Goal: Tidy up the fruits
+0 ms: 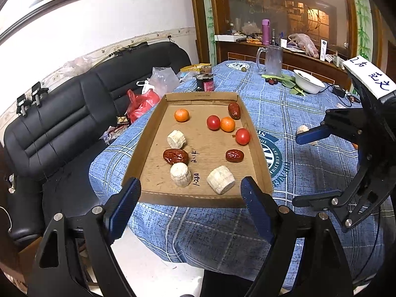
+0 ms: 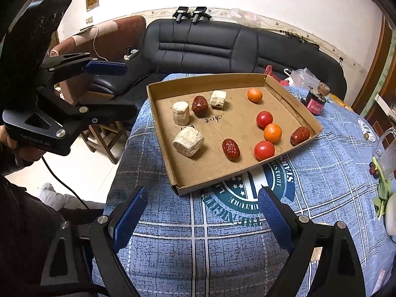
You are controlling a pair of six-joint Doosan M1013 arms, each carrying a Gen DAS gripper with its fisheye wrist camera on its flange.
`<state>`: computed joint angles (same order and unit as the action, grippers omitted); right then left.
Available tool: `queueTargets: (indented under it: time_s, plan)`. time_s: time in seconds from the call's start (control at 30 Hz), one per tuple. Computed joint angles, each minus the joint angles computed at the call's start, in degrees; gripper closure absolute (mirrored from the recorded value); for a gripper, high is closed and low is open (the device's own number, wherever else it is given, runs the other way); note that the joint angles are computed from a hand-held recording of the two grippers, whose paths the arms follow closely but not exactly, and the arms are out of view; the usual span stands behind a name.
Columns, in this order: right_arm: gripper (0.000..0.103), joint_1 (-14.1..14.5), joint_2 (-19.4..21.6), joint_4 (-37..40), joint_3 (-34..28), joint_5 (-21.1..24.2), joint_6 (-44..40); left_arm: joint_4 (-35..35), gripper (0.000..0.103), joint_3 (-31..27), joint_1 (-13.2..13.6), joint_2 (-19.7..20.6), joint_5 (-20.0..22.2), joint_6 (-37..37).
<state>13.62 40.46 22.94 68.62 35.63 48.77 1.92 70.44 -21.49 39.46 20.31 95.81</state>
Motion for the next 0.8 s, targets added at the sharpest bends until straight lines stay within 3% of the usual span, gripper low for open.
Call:
queueTargets:
  time_s: [0.47, 0.8]
  plan:
    - [0.011, 0.38, 0.22, -0.86, -0.34, -0.59, -0.06, -4.08, 0.020, -0.44, 0.34, 0.30, 1.36, 3.05]
    - [0.011, 0.53, 0.39, -0.92, -0.92, -0.28, -0.32, -0.97, 0.020, 0.34, 0.29, -0.05, -0.40, 0.10]
